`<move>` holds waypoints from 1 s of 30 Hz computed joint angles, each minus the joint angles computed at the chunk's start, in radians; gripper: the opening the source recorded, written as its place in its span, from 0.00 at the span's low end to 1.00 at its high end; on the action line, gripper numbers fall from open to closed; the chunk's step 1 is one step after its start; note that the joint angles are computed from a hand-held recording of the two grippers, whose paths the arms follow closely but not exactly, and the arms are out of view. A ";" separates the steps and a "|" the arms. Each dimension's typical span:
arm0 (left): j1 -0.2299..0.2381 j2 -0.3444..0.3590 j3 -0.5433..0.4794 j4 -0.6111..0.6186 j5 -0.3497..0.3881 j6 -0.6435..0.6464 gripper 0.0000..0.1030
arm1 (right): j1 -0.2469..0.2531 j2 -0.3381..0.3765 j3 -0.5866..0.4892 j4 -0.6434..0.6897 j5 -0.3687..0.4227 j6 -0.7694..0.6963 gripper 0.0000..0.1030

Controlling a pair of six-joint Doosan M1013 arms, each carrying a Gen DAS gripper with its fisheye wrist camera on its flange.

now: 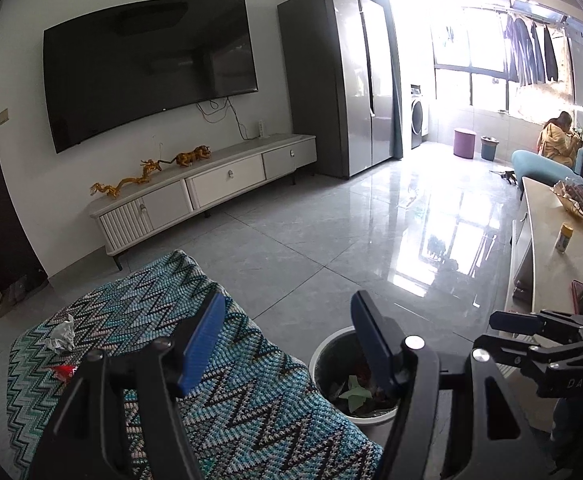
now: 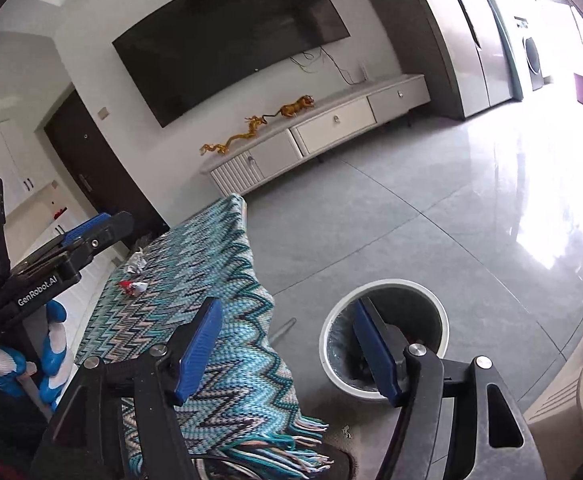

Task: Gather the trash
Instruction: 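Move both open grippers back over the last trash on the rug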

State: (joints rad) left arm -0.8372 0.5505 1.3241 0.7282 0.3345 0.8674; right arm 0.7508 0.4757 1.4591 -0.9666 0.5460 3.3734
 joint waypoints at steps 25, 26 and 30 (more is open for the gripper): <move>0.115 -0.238 0.147 0.526 0.012 -0.489 0.62 | 0.083 0.040 -0.227 -0.101 -0.004 -0.296 0.70; 0.125 -0.244 0.144 0.498 0.010 -0.463 0.62 | 0.083 0.049 -0.246 -0.088 -0.009 -0.328 0.70; 0.158 -0.249 0.129 0.441 0.029 -0.443 0.62 | 0.078 0.075 -0.310 -0.034 -0.042 -0.437 0.70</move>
State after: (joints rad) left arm -0.6793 0.3016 1.4535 1.1694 0.3636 0.4242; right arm 0.8288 0.5506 1.1495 -1.0006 0.5045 2.9364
